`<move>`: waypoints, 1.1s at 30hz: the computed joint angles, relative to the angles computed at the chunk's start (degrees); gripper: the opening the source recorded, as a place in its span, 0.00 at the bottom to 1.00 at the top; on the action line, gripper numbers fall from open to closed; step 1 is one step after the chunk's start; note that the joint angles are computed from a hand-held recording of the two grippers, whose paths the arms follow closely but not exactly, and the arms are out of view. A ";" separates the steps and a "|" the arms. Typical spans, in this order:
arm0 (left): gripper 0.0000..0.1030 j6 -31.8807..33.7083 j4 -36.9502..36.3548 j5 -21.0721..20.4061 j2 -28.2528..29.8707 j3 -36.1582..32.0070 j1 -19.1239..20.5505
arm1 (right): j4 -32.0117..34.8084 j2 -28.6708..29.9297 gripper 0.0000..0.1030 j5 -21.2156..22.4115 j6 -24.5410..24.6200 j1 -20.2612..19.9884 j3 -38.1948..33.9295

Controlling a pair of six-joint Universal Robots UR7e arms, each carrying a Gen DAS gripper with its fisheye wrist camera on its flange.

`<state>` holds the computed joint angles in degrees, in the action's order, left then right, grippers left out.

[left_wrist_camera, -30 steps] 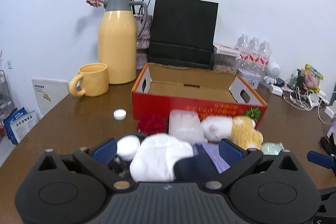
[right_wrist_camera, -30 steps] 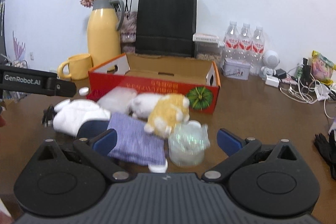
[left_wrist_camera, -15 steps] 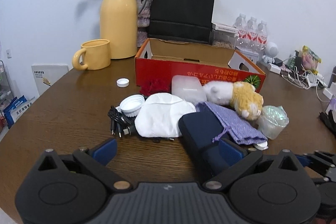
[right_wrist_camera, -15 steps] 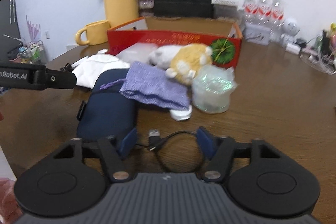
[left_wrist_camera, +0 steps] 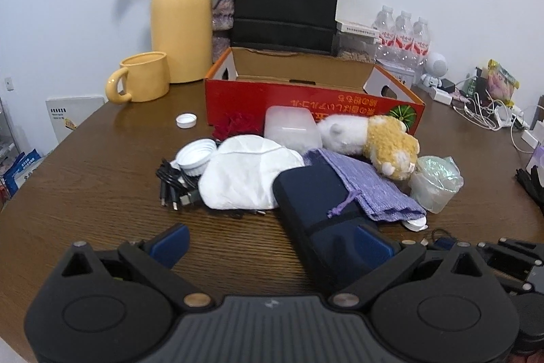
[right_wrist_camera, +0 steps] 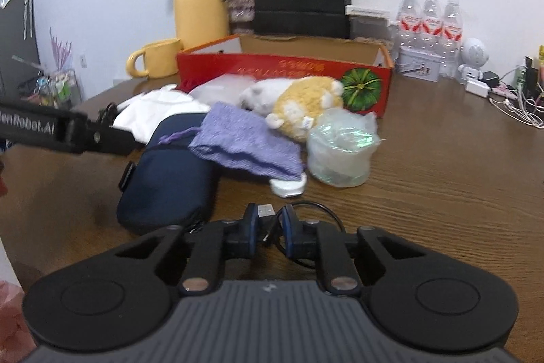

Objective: Organize objects
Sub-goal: 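Grasp the black USB cable with the right gripper while the left gripper grasps the navy blue case, then lift and carry the cable and navy case over the cardboard box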

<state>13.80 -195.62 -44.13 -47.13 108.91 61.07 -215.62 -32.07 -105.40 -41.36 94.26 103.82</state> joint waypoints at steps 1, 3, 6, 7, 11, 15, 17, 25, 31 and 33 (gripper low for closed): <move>1.00 -0.18 0.57 0.04 0.24 -0.25 -0.10 | -0.56 -0.09 0.15 0.31 -0.04 -0.16 0.10; 1.00 -0.48 1.70 0.39 0.84 -0.77 -0.45 | -2.28 -0.25 0.15 0.77 -0.48 -0.53 0.43; 1.00 -1.43 3.76 0.76 1.80 -1.74 -0.96 | -4.66 -0.61 0.15 1.23 -1.57 -1.03 0.88; 1.00 -1.99 4.60 0.79 2.16 -2.17 -1.10 | -5.16 -0.86 0.15 1.34 -2.14 -1.21 1.10; 1.00 -4.35 7.38 1.59 4.30 -4.50 -1.61 | -6.69 -1.76 0.15 2.20 -2.83 -2.10 1.77; 1.00 -5.62 8.65 5.05 7.53 -7.31 -2.23 | -6.79 -2.54 0.15 3.48 -2.24 -3.05 2.48; 1.00 -6.06 8.80 6.71 9.32 -8.80 -2.37 | -6.72 -2.61 0.15 4.06 -2.08 -3.34 2.64; 0.77 -5.49 8.55 5.68 9.68 -8.83 -1.18 | -6.90 -2.71 0.16 5.62 -1.45 -4.12 3.12; 0.74 5.13 8.39 -1.54 4.12 -3.76 0.89 | -6.65 -2.84 0.16 6.19 -1.32 -4.15 3.25; 0.74 7.61 9.88 -3.91 1.88 -2.63 1.97 | -6.59 -2.81 0.15 6.06 -1.31 -4.05 3.15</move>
<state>21.41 -185.74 -48.05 -45.25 106.28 63.04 -222.22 -34.88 -99.34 -42.66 90.21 106.98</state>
